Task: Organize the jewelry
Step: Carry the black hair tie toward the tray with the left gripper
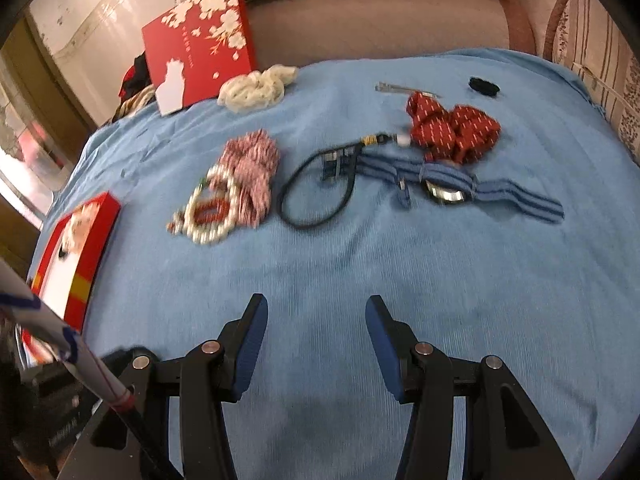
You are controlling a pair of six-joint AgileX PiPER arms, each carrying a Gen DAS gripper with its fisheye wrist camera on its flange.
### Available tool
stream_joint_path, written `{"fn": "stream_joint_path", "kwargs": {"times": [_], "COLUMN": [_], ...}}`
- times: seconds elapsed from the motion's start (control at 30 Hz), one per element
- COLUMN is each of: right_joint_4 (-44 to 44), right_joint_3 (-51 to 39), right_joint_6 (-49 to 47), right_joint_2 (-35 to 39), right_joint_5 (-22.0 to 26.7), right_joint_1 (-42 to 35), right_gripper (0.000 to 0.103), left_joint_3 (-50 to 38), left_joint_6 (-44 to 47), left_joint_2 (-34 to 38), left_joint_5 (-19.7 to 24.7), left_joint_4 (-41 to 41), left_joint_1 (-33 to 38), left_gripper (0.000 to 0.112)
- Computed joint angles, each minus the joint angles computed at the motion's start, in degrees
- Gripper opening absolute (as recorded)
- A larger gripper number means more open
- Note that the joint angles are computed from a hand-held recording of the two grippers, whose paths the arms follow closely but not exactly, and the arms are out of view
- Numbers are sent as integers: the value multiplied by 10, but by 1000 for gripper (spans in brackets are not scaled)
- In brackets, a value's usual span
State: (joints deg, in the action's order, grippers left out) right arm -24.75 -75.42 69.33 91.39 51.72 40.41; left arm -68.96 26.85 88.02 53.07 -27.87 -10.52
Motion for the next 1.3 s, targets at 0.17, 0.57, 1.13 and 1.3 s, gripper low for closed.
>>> {"fn": "stream_joint_path", "kwargs": {"times": [0.17,0.57,1.13,1.3], "right_joint_4": [21,36,-19,25], "right_joint_3": [-56,-91,-199,-267], "right_joint_6": [-36,-68,-85,-128], "right_joint_2": [48,90,92,140], "right_joint_5": [-9,5,105,99], "right_joint_1": [-53,-75,15,2], "right_gripper": [55,5,24,40], "left_joint_3": [-19,-50,-78,-89], "left_joint_6": [9,20,33,23], "left_joint_2": [6,10,5,10], "left_joint_5": [1,17,64,54], "left_joint_4": [-18,-58,-149,-146], "left_joint_1": [6,44,243,276], "left_gripper": [4,4,4,4]}}
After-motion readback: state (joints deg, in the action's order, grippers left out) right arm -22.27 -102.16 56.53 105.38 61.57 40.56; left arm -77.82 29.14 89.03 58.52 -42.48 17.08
